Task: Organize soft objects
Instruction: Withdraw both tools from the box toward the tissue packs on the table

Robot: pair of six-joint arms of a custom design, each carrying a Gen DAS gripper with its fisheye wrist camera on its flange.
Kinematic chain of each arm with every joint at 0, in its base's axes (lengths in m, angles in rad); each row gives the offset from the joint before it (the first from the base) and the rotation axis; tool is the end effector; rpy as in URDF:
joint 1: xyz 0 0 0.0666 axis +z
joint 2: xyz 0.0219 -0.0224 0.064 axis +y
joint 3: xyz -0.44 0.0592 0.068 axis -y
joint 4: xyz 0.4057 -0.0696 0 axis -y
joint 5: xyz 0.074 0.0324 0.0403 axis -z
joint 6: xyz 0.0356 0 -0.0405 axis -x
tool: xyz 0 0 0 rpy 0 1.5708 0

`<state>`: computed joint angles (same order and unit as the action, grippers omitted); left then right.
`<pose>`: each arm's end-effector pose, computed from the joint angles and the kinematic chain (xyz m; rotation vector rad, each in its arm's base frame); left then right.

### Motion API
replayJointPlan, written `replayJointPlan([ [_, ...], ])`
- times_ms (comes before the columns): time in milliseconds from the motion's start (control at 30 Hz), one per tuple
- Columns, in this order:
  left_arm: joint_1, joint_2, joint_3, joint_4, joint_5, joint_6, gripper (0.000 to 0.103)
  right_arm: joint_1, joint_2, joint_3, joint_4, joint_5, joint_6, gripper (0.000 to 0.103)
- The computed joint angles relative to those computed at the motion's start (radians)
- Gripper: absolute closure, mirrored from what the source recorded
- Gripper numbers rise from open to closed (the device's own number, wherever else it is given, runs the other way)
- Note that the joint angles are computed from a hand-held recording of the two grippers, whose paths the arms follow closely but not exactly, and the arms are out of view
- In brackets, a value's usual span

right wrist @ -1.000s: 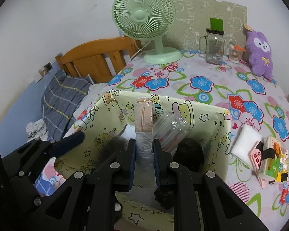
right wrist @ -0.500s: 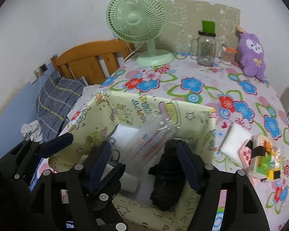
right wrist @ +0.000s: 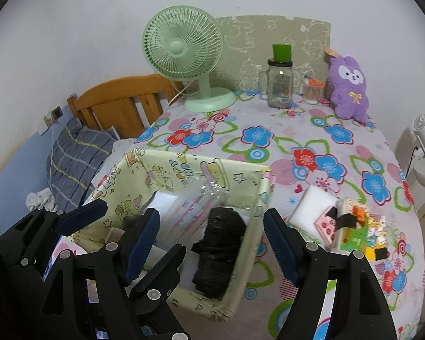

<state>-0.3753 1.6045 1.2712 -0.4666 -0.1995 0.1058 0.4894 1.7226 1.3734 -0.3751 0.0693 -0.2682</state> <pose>0.5270 -0.2005 0.3571 0.2210 2.3401 0.0013 0.5475 0.2883 0.3437 -0.2194 2.3025 0.3108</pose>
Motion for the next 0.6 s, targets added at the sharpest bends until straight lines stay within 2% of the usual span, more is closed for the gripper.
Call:
replayJointPlan([
  [600, -0.077, -0.032, 0.007, 0.042, -0.019, 0.005, 0.011, -0.039, -0.123, -0.109, 0.064, 0.06, 0.0, 0.016],
])
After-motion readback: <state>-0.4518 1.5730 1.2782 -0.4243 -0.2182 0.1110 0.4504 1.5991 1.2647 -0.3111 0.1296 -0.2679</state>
